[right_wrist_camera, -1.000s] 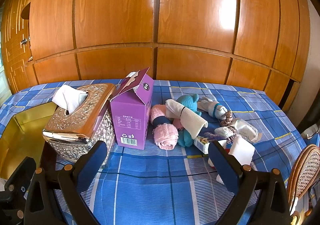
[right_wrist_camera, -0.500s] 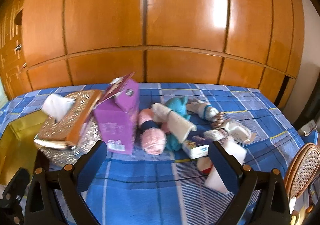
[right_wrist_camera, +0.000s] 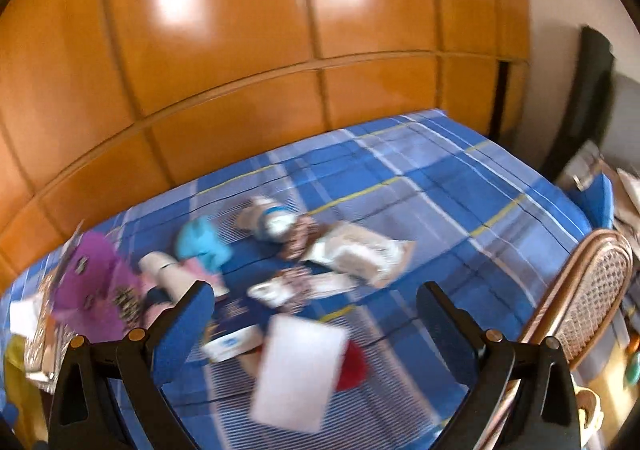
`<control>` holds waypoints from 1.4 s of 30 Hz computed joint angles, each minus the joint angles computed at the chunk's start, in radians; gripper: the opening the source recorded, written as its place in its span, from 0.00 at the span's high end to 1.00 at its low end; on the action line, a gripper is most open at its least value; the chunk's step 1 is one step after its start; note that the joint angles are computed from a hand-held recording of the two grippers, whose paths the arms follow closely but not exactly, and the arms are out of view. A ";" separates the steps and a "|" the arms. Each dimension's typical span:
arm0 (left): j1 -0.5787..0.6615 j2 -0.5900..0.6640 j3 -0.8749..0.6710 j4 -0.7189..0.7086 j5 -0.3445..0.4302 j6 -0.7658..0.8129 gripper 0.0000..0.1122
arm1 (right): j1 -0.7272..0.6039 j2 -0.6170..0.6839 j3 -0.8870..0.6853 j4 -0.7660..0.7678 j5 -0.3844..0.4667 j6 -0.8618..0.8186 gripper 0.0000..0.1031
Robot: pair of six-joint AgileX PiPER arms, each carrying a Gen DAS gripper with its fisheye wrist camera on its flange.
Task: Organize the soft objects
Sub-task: 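Grasp the white pad with the left tool while the right tool grasps the red fuzzy sock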
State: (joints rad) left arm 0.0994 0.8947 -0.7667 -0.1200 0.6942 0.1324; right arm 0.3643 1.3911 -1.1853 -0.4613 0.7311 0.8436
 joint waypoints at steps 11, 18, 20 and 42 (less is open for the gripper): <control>-0.287 0.249 -0.166 0.025 -0.008 -0.056 0.10 | -0.208 -0.001 0.008 0.209 -0.040 -0.212 0.00; -0.440 0.450 -0.292 -0.003 -0.009 -0.017 0.21 | -0.261 -0.003 0.008 0.287 -0.044 -0.296 0.00; -0.476 0.527 -0.346 -0.009 0.001 0.002 0.27 | -0.274 -0.010 0.007 0.293 -0.043 -0.308 0.00; -0.591 0.720 -0.394 0.028 -0.076 -0.040 0.51 | -0.393 0.060 -0.057 0.579 0.045 -0.719 0.10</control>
